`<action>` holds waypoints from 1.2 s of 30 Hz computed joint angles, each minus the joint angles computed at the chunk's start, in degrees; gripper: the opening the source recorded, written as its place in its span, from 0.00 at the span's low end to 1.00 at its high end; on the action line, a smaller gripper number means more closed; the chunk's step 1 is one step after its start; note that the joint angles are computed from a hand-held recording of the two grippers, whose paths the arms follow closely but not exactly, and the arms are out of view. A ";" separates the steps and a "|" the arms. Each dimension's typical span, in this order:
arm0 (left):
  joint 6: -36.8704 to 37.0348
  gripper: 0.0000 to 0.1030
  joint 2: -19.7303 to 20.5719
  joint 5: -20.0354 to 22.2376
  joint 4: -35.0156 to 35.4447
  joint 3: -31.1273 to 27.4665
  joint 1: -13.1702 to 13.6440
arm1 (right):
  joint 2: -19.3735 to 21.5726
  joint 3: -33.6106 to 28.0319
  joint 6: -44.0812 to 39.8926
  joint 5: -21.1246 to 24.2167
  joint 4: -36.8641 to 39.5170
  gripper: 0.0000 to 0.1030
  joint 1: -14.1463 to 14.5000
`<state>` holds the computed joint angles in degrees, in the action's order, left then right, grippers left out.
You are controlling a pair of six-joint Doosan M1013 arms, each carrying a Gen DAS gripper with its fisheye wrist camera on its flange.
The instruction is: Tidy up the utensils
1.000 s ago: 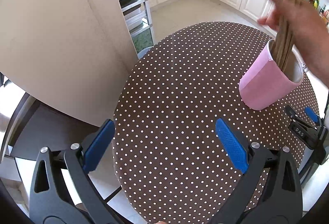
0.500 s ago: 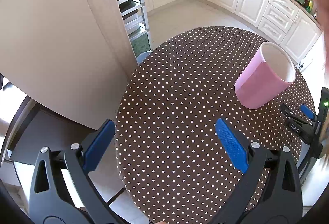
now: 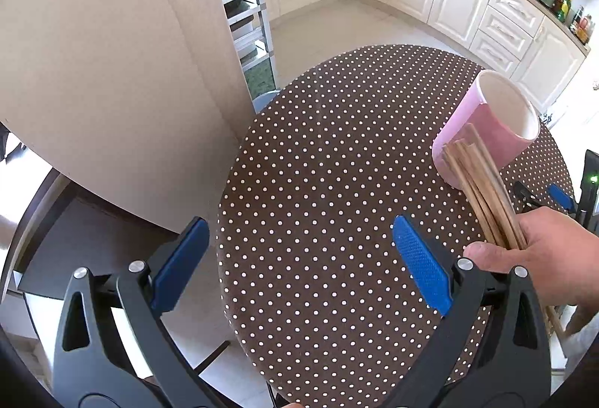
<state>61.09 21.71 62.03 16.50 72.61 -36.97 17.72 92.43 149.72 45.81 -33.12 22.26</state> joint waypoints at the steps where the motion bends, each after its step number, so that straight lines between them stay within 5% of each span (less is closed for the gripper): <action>1: 0.06 0.94 0.02 0.08 -0.24 -0.02 -0.01 | 0.00 0.00 0.00 0.00 0.00 0.94 0.00; 36: 5.59 0.94 -0.57 -4.96 -3.09 -0.22 -1.13 | 0.02 -0.08 -0.03 0.06 0.02 0.94 0.02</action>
<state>66.68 21.14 57.07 13.41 72.39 -38.09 17.74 92.35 149.69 45.88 -33.10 22.28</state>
